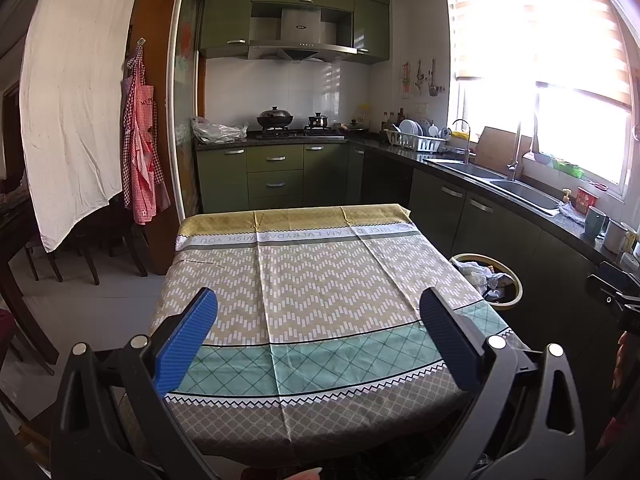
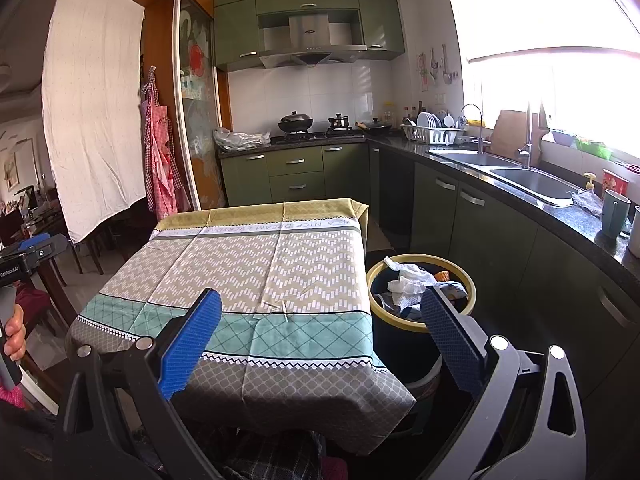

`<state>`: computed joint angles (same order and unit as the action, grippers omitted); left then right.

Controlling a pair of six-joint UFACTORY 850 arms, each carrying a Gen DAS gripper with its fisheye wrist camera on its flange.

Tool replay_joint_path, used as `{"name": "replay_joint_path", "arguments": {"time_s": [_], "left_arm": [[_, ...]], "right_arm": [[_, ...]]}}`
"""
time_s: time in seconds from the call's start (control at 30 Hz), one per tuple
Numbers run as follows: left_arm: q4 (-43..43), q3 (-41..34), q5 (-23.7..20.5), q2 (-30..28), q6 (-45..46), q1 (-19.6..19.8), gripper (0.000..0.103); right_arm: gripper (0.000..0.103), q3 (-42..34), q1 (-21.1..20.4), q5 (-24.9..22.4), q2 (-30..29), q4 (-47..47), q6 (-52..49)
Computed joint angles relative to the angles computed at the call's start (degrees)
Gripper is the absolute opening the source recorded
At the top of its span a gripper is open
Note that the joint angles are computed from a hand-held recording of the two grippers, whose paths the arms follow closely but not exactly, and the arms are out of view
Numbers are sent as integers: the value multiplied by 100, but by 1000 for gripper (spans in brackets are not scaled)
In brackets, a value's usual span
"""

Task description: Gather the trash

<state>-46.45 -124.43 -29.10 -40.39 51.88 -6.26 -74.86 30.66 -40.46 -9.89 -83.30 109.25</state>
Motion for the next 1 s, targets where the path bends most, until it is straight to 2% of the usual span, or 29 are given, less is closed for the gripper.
{"name": "replay_joint_path", "arguments": {"time_s": [1.0], "left_arm": [[22,-133,-79,-91,82,28,97]], "right_arm": [[98,-5,-42,55,-47,-14,26]]}}
